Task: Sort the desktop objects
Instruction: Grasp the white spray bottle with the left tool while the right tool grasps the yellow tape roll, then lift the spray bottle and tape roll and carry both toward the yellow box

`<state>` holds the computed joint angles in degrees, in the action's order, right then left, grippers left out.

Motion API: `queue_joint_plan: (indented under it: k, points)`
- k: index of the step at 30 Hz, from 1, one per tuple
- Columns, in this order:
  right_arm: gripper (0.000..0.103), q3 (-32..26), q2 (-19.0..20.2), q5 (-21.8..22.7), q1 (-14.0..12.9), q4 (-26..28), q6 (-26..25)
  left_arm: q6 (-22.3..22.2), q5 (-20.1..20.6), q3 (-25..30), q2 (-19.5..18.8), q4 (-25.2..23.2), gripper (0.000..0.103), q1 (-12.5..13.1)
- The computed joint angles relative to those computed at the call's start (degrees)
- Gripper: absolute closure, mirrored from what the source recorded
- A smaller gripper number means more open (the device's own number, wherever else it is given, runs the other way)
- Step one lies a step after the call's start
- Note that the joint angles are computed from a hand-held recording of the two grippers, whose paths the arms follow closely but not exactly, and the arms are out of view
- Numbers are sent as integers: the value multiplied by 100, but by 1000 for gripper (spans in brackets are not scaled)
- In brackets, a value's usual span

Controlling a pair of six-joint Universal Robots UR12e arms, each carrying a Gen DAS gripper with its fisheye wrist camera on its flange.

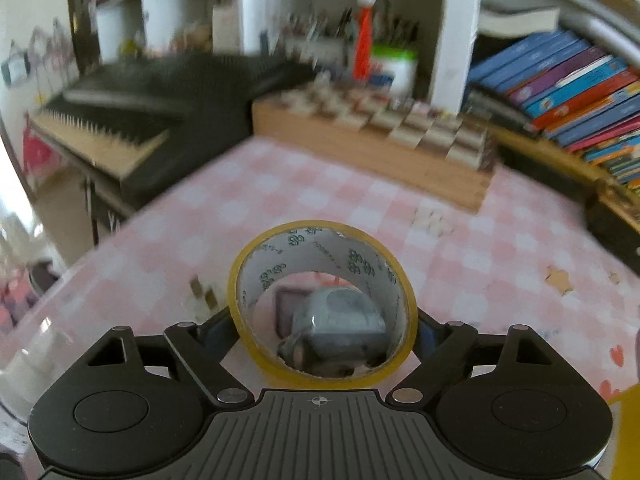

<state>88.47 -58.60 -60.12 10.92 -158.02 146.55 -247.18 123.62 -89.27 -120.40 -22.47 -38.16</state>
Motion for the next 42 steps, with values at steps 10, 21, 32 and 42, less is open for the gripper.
queue_joint_plan:
  k: [10,21,32,42]
  points:
    - [16,504,-468,513,-274,-422,169,293,66,6,-21,380,73,-58]
    - [16,1114,-1023,684,-541,-447,298,316,81,-146,55,793,73,-166]
    - [16,1709,-1698,872,-856,-108,463,827,-66,-282,193,1424,73,-321]
    - [16,2370,-2340,836,-1015,261,321,881,-163,-578,335,1894,73,-588]
